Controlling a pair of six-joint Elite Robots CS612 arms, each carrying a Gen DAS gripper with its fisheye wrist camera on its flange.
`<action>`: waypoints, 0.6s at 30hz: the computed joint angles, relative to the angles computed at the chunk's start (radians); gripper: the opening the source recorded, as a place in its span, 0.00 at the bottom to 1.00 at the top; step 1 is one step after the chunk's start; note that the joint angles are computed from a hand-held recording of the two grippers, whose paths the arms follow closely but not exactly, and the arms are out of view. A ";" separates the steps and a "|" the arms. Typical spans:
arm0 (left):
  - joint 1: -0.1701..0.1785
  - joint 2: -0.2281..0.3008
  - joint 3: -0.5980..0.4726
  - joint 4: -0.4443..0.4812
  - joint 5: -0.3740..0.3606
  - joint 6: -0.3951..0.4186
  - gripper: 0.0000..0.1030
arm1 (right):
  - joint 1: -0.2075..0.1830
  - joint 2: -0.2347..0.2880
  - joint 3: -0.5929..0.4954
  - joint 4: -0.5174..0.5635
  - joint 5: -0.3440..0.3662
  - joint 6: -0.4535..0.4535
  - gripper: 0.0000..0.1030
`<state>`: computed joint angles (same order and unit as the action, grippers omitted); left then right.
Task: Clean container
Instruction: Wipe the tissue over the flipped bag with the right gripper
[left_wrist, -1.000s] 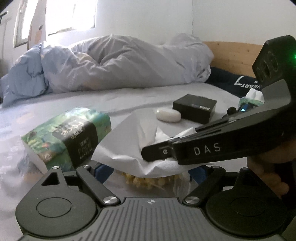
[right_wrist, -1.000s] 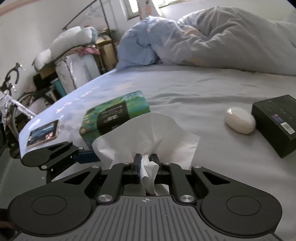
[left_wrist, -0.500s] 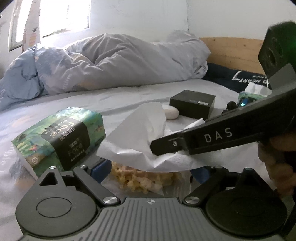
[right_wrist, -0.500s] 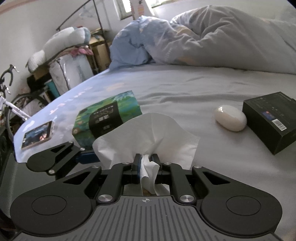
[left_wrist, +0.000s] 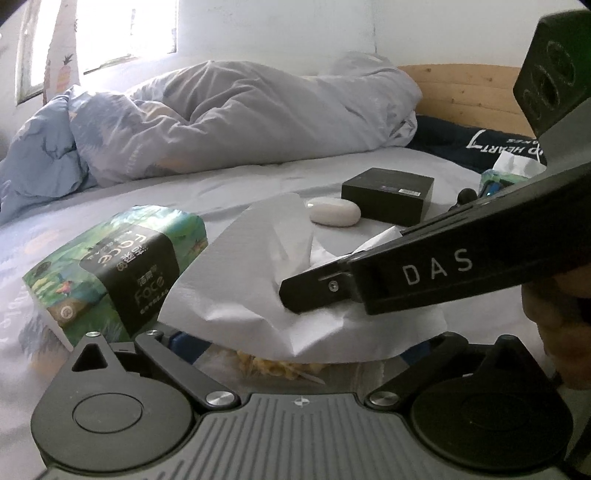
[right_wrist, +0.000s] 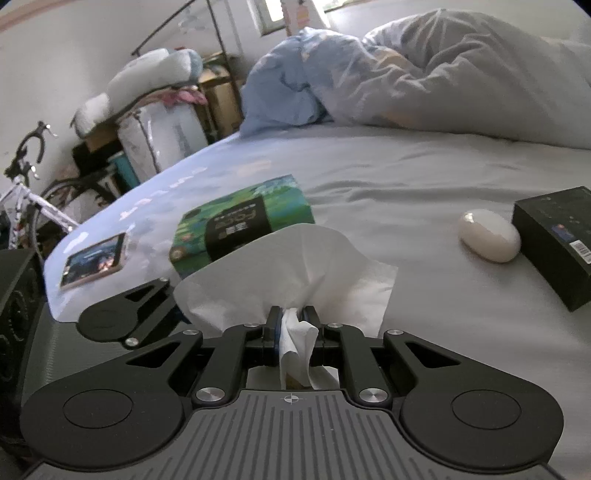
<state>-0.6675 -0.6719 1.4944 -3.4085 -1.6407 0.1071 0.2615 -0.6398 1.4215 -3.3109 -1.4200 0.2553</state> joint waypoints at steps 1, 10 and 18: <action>-0.001 0.000 0.000 0.001 0.003 0.001 1.00 | 0.001 0.001 -0.001 0.000 0.000 -0.001 0.13; -0.005 -0.001 0.003 0.002 0.024 0.006 1.00 | 0.008 0.006 -0.006 -0.011 -0.049 -0.004 0.12; -0.005 -0.001 0.001 0.003 0.024 -0.004 1.00 | 0.001 -0.009 0.011 0.009 -0.091 0.015 0.12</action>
<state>-0.6723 -0.6730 1.4956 -3.4058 -1.6163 0.1032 0.2626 -0.6484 1.4326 -3.3020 -1.5115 0.2699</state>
